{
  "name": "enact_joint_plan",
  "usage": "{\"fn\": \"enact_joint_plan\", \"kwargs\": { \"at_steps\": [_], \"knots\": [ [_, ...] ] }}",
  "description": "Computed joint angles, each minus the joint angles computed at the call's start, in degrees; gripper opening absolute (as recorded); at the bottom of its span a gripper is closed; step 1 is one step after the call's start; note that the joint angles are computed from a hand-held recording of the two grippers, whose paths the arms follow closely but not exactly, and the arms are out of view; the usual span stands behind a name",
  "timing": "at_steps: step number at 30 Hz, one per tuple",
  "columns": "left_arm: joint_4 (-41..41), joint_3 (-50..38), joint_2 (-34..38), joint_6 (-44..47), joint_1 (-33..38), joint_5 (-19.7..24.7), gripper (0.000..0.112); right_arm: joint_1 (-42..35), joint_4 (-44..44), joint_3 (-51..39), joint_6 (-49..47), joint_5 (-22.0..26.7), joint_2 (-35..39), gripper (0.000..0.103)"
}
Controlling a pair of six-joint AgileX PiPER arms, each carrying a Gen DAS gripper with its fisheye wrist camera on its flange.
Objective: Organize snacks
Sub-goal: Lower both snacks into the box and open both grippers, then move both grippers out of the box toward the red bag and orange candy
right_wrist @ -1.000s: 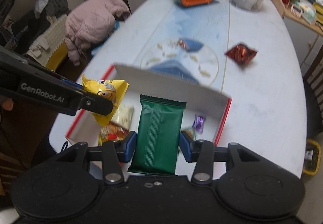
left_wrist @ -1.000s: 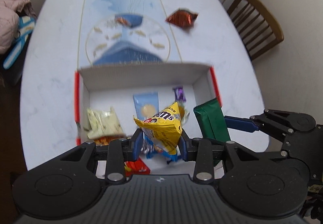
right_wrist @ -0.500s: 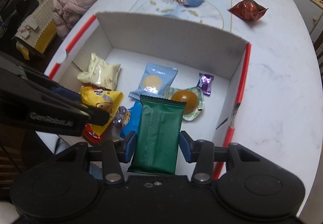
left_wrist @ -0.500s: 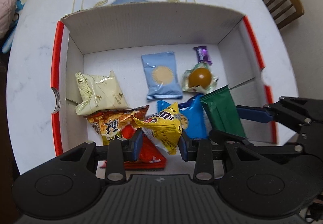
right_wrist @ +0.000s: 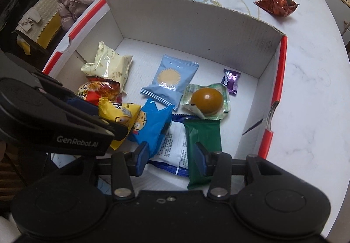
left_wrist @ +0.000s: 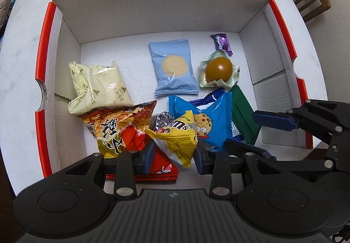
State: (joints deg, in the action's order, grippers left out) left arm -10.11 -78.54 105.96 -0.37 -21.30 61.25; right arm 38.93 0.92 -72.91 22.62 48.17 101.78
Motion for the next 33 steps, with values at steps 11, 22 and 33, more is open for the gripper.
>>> {"fn": "enact_joint_plan", "kwargs": {
  "at_steps": [11, 22, 33],
  "knots": [
    [-2.81, -0.45, -4.03, 3.18, 1.91, 1.07, 0.048, -0.77, 1.22, -0.01, -1.1, 0.73, -4.06, 0.05],
    [-5.12, -3.5, -9.28, 5.18, 4.47, 3.81, 0.052, -1.31, -0.12, -3.21, -1.06, 2.65, -8.4, 0.061],
    [-7.63, -14.94, -10.06, 6.26, 7.45, 7.65, 0.057, -4.48, -0.33, -10.82, -3.92, 5.4, -10.42, 0.075]
  ]
}}
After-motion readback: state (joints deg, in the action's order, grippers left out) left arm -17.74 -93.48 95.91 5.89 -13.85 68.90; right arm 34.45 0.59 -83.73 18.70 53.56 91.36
